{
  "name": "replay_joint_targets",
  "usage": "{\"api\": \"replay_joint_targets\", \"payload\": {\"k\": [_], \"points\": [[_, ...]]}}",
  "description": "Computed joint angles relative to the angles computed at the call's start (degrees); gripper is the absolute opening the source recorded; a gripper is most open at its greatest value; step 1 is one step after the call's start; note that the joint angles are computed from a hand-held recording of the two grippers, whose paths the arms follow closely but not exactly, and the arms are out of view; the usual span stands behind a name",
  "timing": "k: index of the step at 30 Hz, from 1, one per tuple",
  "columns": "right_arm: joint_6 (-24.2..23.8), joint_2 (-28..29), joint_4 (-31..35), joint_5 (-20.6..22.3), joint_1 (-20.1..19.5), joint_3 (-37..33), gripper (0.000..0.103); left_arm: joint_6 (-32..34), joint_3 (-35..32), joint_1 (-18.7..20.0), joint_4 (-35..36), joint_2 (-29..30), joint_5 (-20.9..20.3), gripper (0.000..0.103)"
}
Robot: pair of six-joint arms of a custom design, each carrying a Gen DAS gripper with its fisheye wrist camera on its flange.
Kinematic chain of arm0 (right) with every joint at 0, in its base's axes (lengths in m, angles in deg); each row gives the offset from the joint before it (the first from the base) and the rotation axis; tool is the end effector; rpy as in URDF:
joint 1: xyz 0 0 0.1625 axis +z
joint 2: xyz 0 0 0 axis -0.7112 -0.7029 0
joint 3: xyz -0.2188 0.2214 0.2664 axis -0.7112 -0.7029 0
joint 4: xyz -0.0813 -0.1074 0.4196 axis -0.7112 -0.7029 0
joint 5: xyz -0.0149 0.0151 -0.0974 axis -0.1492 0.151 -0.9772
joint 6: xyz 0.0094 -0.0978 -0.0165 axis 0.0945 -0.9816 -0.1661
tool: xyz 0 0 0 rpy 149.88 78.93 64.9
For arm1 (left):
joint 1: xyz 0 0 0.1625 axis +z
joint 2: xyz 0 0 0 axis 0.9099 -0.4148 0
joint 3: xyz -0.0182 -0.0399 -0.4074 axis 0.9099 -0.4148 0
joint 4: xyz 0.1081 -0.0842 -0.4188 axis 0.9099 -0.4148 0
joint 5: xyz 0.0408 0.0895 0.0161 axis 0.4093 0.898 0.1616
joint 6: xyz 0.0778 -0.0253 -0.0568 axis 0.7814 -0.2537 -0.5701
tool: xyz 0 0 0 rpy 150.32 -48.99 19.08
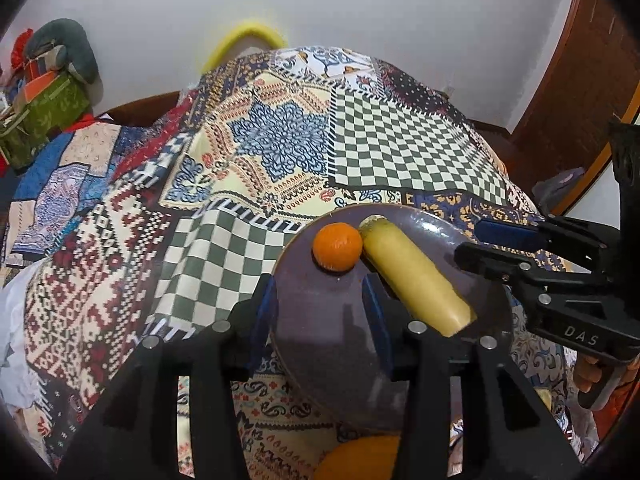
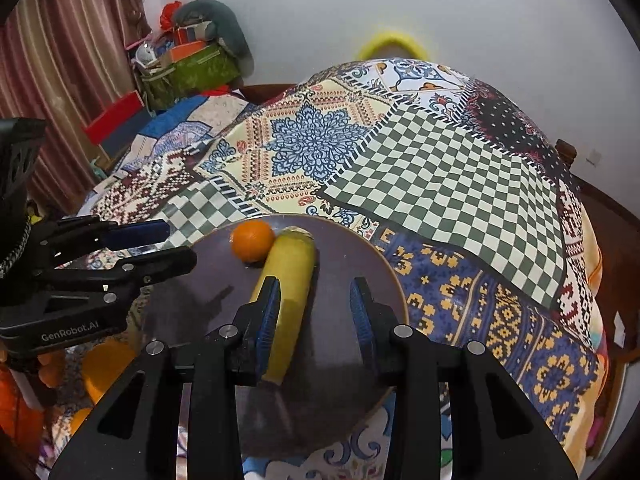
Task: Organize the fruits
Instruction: 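Carry the mandarin with the left tool onto the dark plate while the right tool sets the corn cob there, then move both open tools back toward the remaining fruit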
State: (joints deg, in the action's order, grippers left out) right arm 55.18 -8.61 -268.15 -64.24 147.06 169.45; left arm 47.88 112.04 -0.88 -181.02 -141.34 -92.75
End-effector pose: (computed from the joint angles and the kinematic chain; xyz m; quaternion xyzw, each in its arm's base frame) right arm 0.2009 -0.5248 0.0536 0.2151 -0.9195 0.2296 0.2356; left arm -0.0781 -0.6005 0.1157 0.2640 0.9076 -0.2032 0.2554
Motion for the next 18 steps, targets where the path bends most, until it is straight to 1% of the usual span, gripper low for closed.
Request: {"api": "replay_joint_targets", "payload": {"k": [6, 11, 15, 18], "points": [[0.4, -1.7, -2.4, -1.0, 1.6, 2.5, 0.033, -0.8, 3.4, -1.5, -1.6, -3.7, 0.3, 0.044], [0.8, -4.1, -5.1, -2.0, 3.7, 5.6, 0.034, -1.5, 7.3, -3.7, -3.2, -7.7, 1.6, 0.045], [1.6, -6.2, -7.6, -2.6, 5.3, 8.3, 0.037, -2.5, 10.5, -5.7, -3.4, -11.1, 2.6, 0.045], [2.2, -7.5, -9.5, -3.6, 6.8, 10.2, 0.038, -3.1, 13.2, -7.6, -3.8, -13.7, 3.9, 0.049]]}}
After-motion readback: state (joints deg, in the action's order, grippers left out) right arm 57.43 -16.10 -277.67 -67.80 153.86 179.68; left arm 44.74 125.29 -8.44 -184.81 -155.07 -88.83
